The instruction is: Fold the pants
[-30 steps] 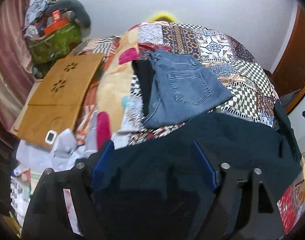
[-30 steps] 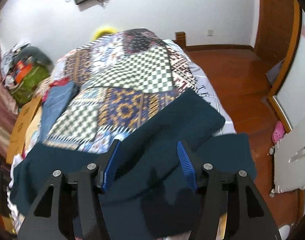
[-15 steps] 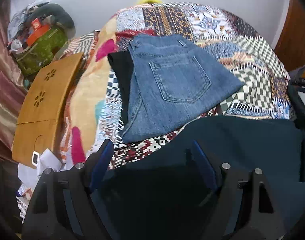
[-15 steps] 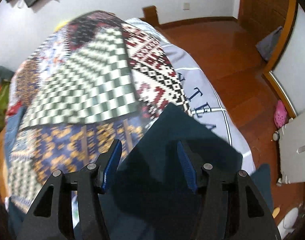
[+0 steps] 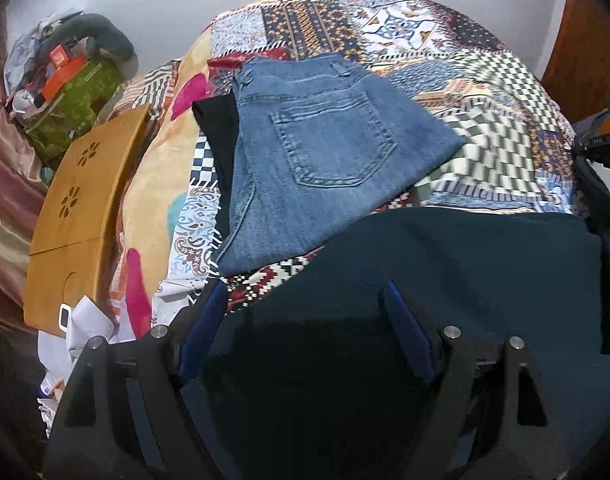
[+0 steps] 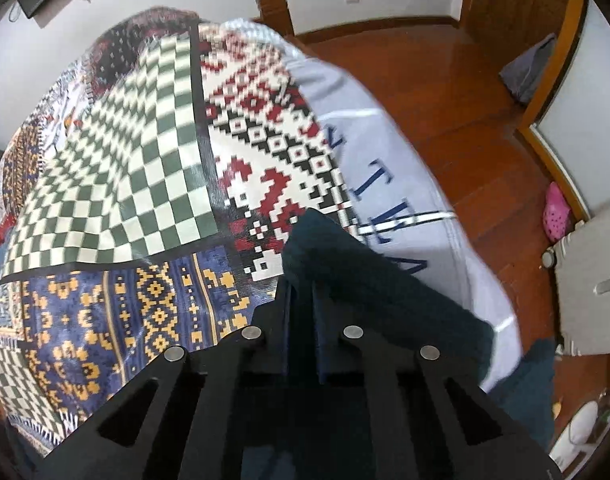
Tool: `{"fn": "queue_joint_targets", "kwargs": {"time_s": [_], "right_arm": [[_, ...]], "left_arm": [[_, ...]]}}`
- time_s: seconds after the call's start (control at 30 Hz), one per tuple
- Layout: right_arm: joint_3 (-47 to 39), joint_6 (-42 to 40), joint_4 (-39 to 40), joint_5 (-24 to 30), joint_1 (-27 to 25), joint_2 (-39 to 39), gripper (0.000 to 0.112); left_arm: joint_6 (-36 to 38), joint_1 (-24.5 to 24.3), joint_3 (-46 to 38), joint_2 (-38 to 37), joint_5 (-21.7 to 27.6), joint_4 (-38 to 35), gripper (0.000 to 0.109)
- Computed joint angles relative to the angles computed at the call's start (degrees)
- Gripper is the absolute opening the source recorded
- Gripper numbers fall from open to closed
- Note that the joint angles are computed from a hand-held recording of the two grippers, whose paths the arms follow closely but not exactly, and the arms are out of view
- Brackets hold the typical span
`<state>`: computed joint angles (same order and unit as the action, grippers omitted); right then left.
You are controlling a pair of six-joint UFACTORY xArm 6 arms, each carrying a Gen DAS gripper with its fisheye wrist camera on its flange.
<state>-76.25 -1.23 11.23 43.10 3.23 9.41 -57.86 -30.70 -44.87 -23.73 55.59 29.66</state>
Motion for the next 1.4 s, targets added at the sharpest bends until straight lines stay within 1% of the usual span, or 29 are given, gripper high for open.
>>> {"fn": "queue_joint_targets", "kwargs": {"time_s": [0.17,0.23,0.37,0.4,0.5,0.57,0.6,0.67,0.87,1.07,1.13,1.23,1.33,1.4], "right_arm": [[2.18,-4.27,3.13,0.1,-3.11,-6.73,0.008],[2.41,-6.49,5.38,0.64,-4.92,-9.83,0.008],[0.73,-13.14,11.96,3.07,-9.44,-14.66,0.008],[0.24,-13.76,12.85,3.21,-9.76,-15.21,0.008],[-1.16,-19.81,18.74,5.42,-13.92,-18.25,0.008],[-0.56,-20.13,19.28,4.03,-13.07,-19.11,0.008],[-0.41,-21.84,20.34,4.87,-14.55,-19.8,0.008],[1.55,-23.33,20.78,3.97,-14.97,-20.38,0.008],[7.99,-26.31,19.65,6.57,-19.44,-21.62,0.008],[16.92,-28.01,16.4,7.08,-22.52,-24.57,0.008],[18.23,-29.02,14.62,8.47,-24.55,-25.34,0.008],[21.07,-28.83,10.89,9.05,-25.53,-26.66,0.01],[21.47,-27.15,5.86,11.57,-26.35,-27.11,0.021],[22.13,-24.96,1.18,11.03,-26.06,-28.21,0.022]], "left_arm": [[-0.06,-4.24,-3.73,1.49,2.53,0.12,0.08],[0.18,-6.09,-5.41,2.43,2.83,-0.32,0.08],[0.77,-9.87,-9.8,6.08,3.63,-1.34,0.08],[0.75,-10.73,-10.76,6.99,3.77,-1.38,0.08],[1.39,-12.77,-14.27,10.38,3.39,-2.69,0.08],[1.76,-13.62,-16.21,12.43,2.99,-4.11,0.08],[1.81,-13.95,-16.75,13.06,2.81,-4.47,0.08],[1.95,-14.88,-18.15,14.8,2.31,-5.31,0.08],[1.9,-16.92,-21.91,19.4,3.02,-6.55,0.08],[1.31,-17.38,-21.81,20.1,2.55,-7.23,0.08],[0.83,-17.32,-21.07,19.63,1.92,-7.45,0.08],[-0.43,-17.47,-19.8,18.35,1.31,-6.89,0.08],[-2.09,-17.83,-18.63,16.51,1.38,-5.38,0.08],[-3.82,-18.19,-17.53,14.6,1.74,-3.53,0.08]]}}
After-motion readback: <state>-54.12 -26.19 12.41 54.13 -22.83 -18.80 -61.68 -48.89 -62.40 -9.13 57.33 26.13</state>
